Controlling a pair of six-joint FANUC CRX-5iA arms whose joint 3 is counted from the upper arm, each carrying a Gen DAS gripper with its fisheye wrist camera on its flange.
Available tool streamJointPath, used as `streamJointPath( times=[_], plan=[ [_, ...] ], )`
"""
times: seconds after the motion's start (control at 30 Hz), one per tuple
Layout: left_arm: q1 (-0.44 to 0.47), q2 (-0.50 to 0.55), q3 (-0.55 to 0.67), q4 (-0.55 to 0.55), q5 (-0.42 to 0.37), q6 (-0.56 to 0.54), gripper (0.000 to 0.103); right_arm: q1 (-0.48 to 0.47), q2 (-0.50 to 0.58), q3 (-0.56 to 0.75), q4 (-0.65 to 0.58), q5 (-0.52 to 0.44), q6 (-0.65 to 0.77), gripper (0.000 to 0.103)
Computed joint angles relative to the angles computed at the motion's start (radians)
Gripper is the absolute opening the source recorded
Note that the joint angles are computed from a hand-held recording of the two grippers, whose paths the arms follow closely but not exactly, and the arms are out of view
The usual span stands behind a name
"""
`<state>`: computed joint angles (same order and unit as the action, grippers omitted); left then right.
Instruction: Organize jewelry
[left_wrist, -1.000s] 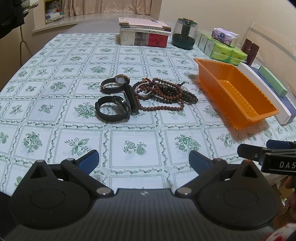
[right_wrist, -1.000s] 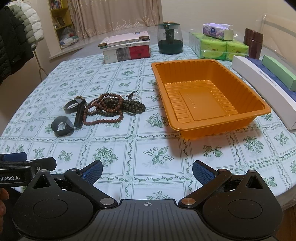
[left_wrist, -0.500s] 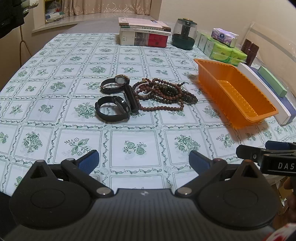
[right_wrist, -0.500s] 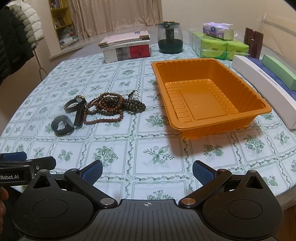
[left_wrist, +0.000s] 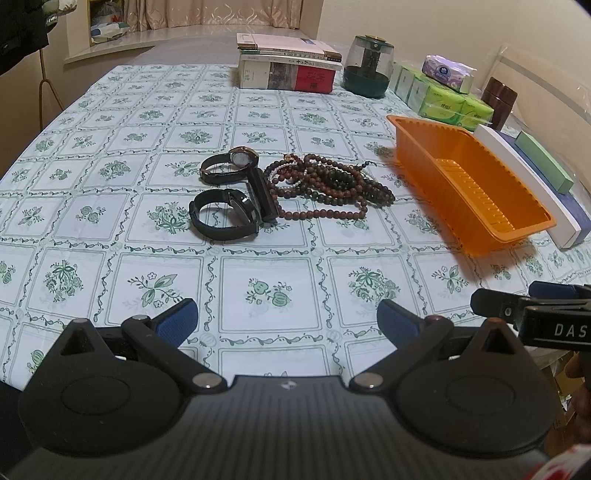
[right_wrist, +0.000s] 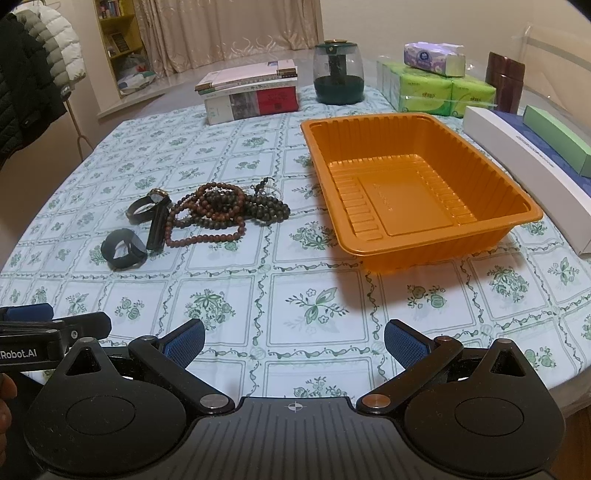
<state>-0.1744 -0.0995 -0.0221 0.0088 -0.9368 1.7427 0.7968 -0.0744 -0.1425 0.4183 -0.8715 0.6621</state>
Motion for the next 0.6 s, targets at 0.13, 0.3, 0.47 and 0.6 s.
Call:
streamJointPath(
  times=[0.13,0.3,0.47,0.6],
  plan=[
    [0.000,0.000,0.000,0.000,0.000,0.001,0.102,-0.001,0.000,-0.001,-0.002,0.002,0.000,0.102],
    [-0.002,-0.001,-0.004,-0.003,0.003,0.005,0.102,-0.001,-0.001,-0.003,-0.003,0.002,-0.004,0.102],
    [-0.002,-0.002,-0.005,-0.001,0.003,0.003,0.102,-0.003,-0.003,-0.005,-0.004,0.003,-0.009,0.102],
    [-0.003,-0.002,-0.007,-0.002,0.004,0.005,0.102,-0.004,-0.004,-0.005,-0.006,0.004,-0.011,0.102]
  ],
)
